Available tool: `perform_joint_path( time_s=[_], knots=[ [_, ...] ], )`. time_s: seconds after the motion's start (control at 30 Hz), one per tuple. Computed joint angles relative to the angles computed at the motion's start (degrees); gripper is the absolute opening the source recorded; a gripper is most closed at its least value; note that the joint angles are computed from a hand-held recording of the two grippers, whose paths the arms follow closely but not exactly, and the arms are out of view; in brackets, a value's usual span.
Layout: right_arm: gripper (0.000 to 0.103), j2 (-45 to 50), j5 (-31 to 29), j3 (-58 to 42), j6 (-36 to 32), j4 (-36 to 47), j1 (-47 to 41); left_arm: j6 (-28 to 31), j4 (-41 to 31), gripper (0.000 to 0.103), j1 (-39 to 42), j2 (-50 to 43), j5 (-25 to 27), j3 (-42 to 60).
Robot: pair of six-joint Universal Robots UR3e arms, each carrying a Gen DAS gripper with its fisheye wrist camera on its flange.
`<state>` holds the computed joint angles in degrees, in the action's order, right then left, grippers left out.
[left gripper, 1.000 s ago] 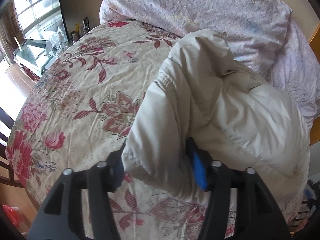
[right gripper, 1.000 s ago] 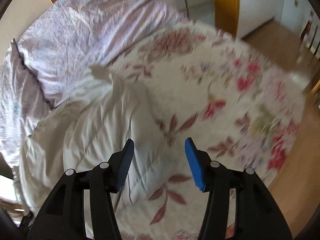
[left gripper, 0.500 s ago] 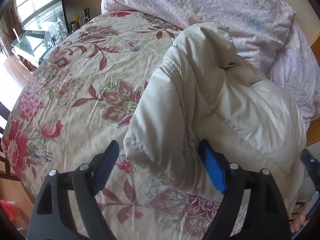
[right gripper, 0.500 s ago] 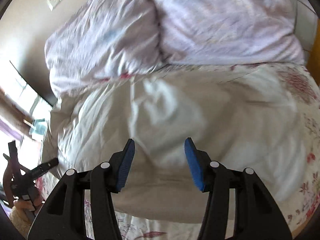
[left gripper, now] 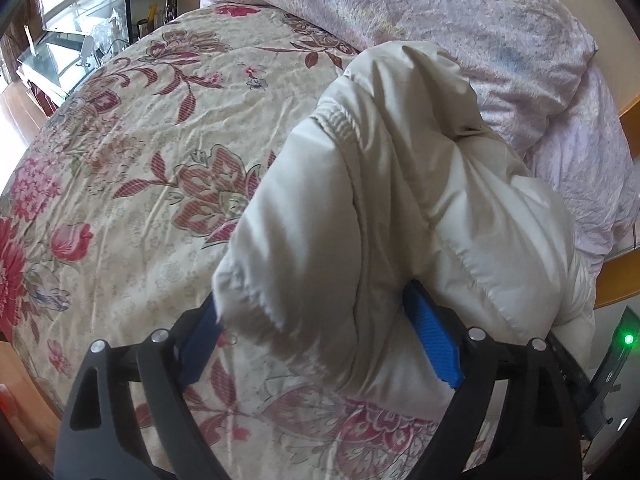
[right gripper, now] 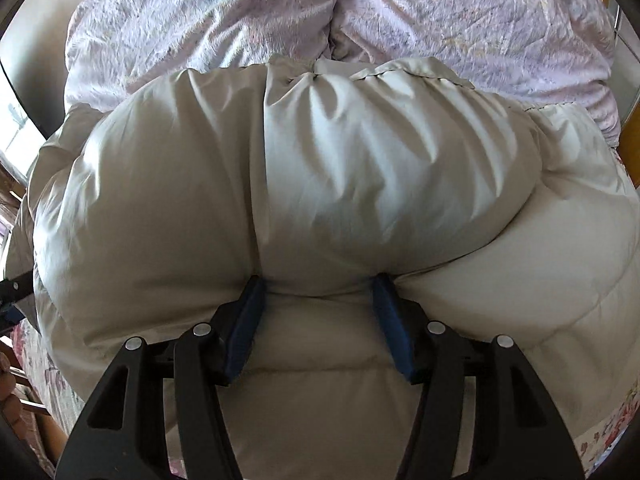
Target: Fold large clothes
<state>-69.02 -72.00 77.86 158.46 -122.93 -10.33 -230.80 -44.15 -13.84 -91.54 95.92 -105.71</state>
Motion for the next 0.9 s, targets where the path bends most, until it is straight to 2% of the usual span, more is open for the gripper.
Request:
perform_joint_path(
  time_s=[0.2,0.33,0.37,0.43,0.5,0.6,0.67,0.73,0.83,0.9],
  knots=[
    [0.059,0.27,2.04,0.46,-0.22,-0.79,-0.65,-0.86,3.41,0.090,0.74,-2.88,-0.65,0.85],
    [0.059,-0.46,2.69,2.06,-0.05,-2.09,-0.96,-2.34,8.37,0.088,1.53,-3.67,-1.10,-0.96],
    [0.059,-0.36,2.78,1.93,-0.08,-1.93,-1.00,-2.23,6.12,0.087,1.98,-3.22,-1.71,-0.49],
    [0.059,-0.42,3.03,1.67,-0.28,-1.29,-1.15,-2.65,11.58,0.081,3.58,-2.05,-4.12,-4.42],
    [0.059,-0.23,3.20,1.18,-0.44,-0.73,-1.21,-3.37,15.43,0.080,4.94,-1.12,-6.28,-7.57],
    [0.059,-0.39,3.27,1.50,-0.45,-0.94,-1.25,-2.51,19.61,0.063,6.32,-0.76,-9.35,-9.93],
    [0.059,-0.52,3.32,1.82,-0.48,-1.28,-1.27,-1.56,18.06,0.050,5.93,-0.51,-8.99,-8.32],
    [0.059,-0.43,3.32,1.71,-0.42,-1.25,-1.22,-0.52,16.11,0.032,5.33,-0.25,-8.42,-6.46],
    [0.059,-0.39,3.23,1.66,-0.42,-1.24,-1.15,1.41,11.59,0.024,3.36,-0.13,-6.26,-2.23],
    [0.059,-0.35,3.23,1.56,-0.32,-1.17,-1.13,2.81,7.93,0.022,1.25,-0.79,-3.82,2.48]
  ],
)
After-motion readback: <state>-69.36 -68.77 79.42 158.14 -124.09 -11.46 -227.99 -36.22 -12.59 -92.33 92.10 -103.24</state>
